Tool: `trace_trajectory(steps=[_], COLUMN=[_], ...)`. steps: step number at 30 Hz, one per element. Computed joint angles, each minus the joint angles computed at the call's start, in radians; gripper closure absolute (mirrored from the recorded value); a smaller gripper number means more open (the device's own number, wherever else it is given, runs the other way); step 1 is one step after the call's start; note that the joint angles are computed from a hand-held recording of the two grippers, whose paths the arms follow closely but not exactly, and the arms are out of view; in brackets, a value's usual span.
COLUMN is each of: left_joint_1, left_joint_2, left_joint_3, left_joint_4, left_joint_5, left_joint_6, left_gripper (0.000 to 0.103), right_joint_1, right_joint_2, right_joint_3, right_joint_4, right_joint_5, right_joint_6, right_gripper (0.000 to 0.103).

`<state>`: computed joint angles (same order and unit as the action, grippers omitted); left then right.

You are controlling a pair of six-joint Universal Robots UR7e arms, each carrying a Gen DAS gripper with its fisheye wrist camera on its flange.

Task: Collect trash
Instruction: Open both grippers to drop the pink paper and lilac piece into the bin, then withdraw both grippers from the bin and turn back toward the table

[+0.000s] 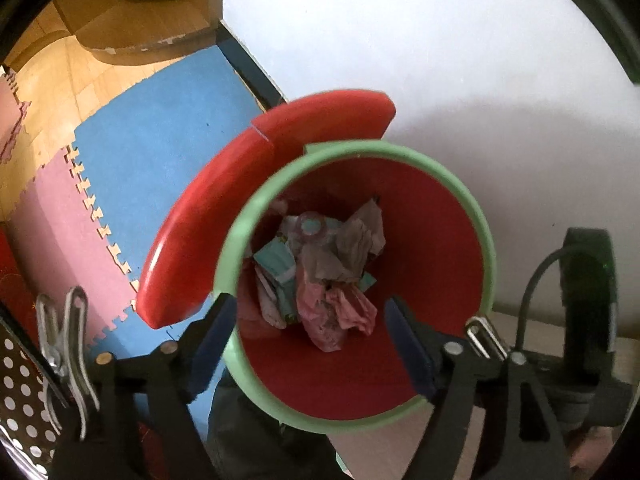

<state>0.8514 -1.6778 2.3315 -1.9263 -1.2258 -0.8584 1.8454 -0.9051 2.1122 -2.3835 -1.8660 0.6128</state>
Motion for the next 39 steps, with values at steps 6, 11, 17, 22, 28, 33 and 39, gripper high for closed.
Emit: trace_trajectory(steps=[6,11,17,22,28,33,39], left_joint_1=[0.01,0.008,0.022,0.091,-0.017,-0.106,-0.196], left_joint_2=[-0.014,-0.012,0.025,0.039,-0.056,-0.04,-0.042], left_joint_3=[-0.028,-0.07,-0.092,-0.084,-0.037,-0.079,-0.153], left_joint_4=[0.036,0.139,0.262,0.315,0.205,0.236,0.253], left_joint_5=[0.012,0.089,0.099,-0.043,-0.129,-0.102,-0.036], left_joint_6=[-0.017,-0.06,-0.051,-0.088,-0.061,-0.055,-0.067], left_gripper=[0.015,0.009,0.003,0.003,0.005,0.008,0.01], right_joint_1=[0.031,0.079,0.127,0.188,0.256,0.297,0.349], right_joint_2=[-0.001,-0.033,-0.081,-0.105,-0.157,-0.208,-0.286], right_joint_3=[-0.02,-0.042,-0.044,-0.07,-0.078,-0.079,-0.076], right_joint_4=[0.033,0.088,0.06,0.081,0.078,0.094,0.08], right_joint_5=[-0.031,-0.075,-0.057,-0.034,-0.032,-0.057,-0.106], right_joint_6=[0.004,0.022,0.064,0.075,0.08,0.088,0.108], right_gripper=[0.037,0.037,0.035,0.031,0.029,0.029,0.029])
